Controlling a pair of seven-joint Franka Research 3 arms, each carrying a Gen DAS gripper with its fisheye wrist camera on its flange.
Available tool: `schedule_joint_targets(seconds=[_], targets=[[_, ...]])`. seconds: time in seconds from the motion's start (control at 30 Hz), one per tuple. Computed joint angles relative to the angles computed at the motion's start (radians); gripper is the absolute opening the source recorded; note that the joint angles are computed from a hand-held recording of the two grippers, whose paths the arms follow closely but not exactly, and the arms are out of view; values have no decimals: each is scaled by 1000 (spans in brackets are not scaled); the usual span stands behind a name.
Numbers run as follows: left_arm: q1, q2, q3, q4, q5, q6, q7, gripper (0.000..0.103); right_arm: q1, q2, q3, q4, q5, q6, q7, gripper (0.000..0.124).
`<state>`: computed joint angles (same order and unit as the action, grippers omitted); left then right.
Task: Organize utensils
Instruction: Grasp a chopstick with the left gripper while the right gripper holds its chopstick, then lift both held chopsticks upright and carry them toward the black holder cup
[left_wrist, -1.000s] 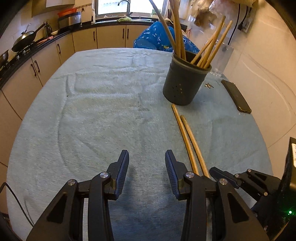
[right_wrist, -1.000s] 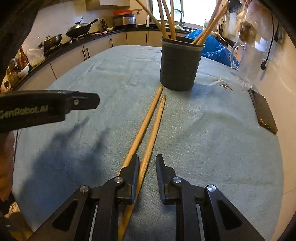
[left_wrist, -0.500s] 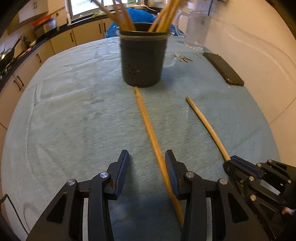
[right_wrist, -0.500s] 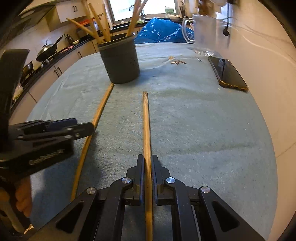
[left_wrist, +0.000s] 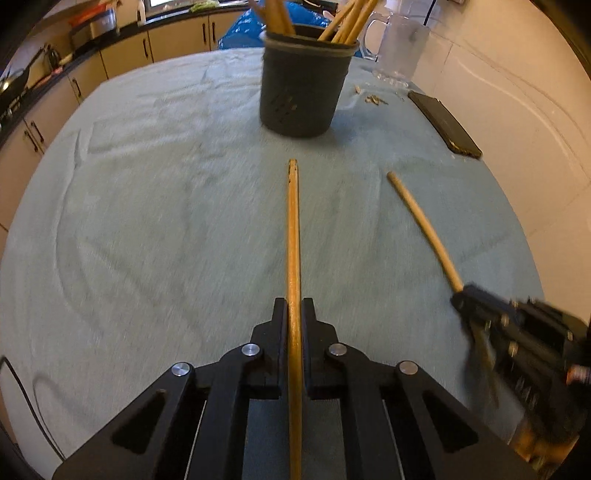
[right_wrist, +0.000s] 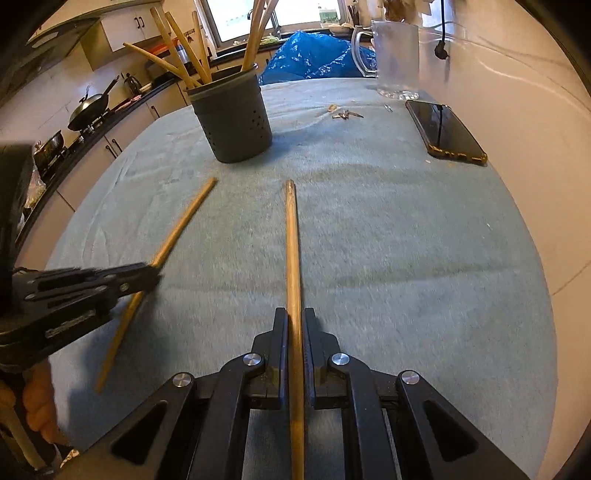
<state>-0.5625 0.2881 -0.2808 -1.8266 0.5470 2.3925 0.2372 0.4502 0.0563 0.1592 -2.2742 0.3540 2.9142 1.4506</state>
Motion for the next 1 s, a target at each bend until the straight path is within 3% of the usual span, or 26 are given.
schedule_joint_targets(seconds=[0.27, 0.33, 0.43, 0.7, 1.0], targets=[[36, -163, -41, -200, -85, 114, 40, 7, -7, -86, -11, -72, 26, -72, -30, 13], [38, -160, -40, -186, -62, 106, 39, 13, -7, -79, -14, -58, 58, -84, -59, 24], [36, -128, -29, -135, -12, 62, 16, 26, -12, -45, -12, -20, -10, -82, -13, 25], [35, 39, -5, 62, -34, -52, 146, 23, -3, 99, -34, 175, -177, -164, 74, 25], [21, 95, 24, 147, -41, -98, 190, 21, 25, 239, -66, 399, -293, -305, 140, 20]])
